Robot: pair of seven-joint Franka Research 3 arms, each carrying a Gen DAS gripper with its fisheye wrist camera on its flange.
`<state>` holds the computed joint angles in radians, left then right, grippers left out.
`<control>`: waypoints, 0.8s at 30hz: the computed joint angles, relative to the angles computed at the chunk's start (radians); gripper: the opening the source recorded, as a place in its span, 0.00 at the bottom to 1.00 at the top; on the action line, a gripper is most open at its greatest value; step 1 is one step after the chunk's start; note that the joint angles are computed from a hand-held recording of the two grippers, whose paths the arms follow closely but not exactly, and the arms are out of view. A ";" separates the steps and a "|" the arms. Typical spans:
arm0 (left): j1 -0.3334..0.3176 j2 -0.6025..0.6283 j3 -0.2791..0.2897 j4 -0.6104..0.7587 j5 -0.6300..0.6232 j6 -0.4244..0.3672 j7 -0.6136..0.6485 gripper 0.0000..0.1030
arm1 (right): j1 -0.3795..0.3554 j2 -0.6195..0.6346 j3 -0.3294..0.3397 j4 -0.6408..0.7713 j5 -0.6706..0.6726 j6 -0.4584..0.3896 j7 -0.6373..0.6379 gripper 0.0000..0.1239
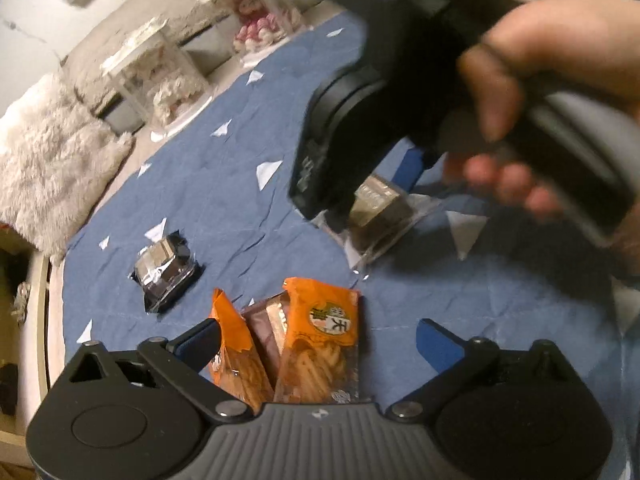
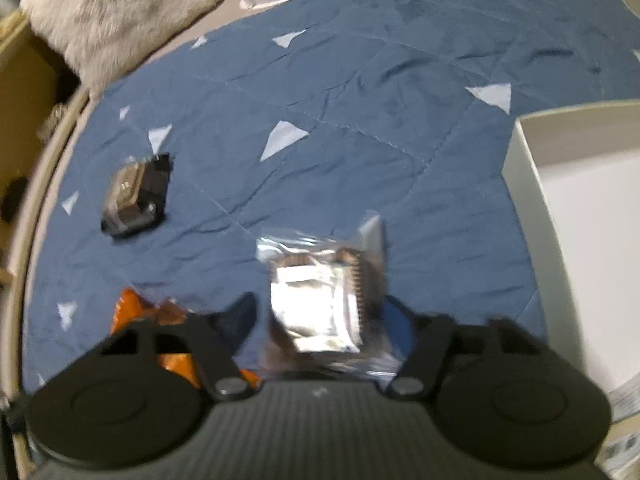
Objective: Organize snacks
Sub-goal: 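Grasp the orange twisted-bread bag with the left tool while the right tool grasps the clear-wrapped square cake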
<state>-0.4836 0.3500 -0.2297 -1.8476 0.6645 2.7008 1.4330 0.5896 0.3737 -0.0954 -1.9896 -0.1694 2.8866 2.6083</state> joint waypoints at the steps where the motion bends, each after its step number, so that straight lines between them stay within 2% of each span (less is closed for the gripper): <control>1: -0.001 0.009 -0.001 0.015 -0.005 -0.010 0.001 0.84 | -0.026 -0.006 0.025 -0.010 0.026 0.012 -0.033 0.51; 5: -0.021 0.032 0.008 0.056 0.010 -0.060 -0.014 0.71 | -0.052 -0.023 0.046 -0.024 0.060 0.012 -0.112 0.49; 11: -0.045 0.057 0.007 0.084 0.045 -0.154 0.048 0.68 | -0.052 -0.069 0.045 -0.067 0.053 0.004 -0.150 0.49; 17: -0.074 0.083 0.026 0.111 0.110 -0.214 0.020 0.53 | -0.056 -0.111 0.056 -0.112 0.028 0.002 -0.167 0.48; 19: -0.064 0.092 0.019 0.130 0.076 -0.222 0.005 0.44 | -0.061 -0.116 0.064 -0.115 0.023 0.002 -0.174 0.48; 24: -0.030 0.089 0.003 0.145 -0.056 -0.213 -0.085 0.42 | -0.079 -0.137 0.085 -0.134 0.029 0.010 -0.216 0.48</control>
<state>-0.5135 0.4386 -0.2267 -1.7023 0.6090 2.4881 1.3483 0.5107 0.2363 -0.0109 -2.1233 -0.1401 2.8968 2.3924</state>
